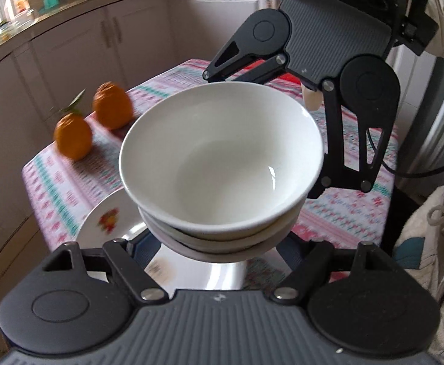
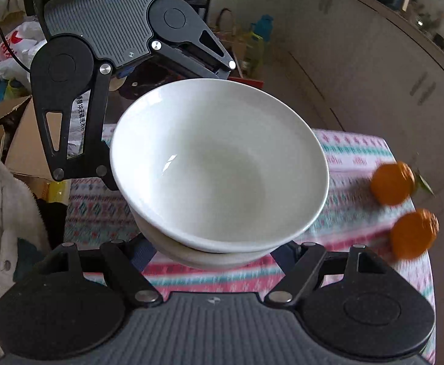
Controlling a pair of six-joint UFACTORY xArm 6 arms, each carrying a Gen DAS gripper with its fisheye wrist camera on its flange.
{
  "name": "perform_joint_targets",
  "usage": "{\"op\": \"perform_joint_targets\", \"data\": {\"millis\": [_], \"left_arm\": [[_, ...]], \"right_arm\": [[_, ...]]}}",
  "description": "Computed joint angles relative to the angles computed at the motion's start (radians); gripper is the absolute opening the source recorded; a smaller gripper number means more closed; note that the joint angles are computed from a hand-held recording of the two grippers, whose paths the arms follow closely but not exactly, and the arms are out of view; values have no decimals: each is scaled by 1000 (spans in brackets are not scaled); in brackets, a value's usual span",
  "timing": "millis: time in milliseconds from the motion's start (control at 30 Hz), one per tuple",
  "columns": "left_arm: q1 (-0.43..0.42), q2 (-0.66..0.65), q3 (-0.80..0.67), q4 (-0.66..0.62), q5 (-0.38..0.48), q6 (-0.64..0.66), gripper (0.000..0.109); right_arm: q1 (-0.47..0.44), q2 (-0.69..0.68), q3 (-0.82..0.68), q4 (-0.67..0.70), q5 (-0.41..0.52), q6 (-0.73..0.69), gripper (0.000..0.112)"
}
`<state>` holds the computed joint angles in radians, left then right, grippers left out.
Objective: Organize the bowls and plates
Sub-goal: 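Lift the bowl stack with both grippers and carry it over the plate stack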
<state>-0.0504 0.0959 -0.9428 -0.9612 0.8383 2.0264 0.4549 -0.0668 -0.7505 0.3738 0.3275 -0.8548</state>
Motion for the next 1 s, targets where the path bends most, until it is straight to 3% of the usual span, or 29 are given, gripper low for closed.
{"op": "perform_joint_targets", "data": {"millis": [333, 1000], "left_arm": [[55, 127, -115, 2, -9, -21, 81], [78, 236, -221, 23, 41, -41, 81]], "right_arm": [[3, 211, -205, 62, 27, -99, 83], [-18, 318, -303, 140, 67, -129, 83]]}}
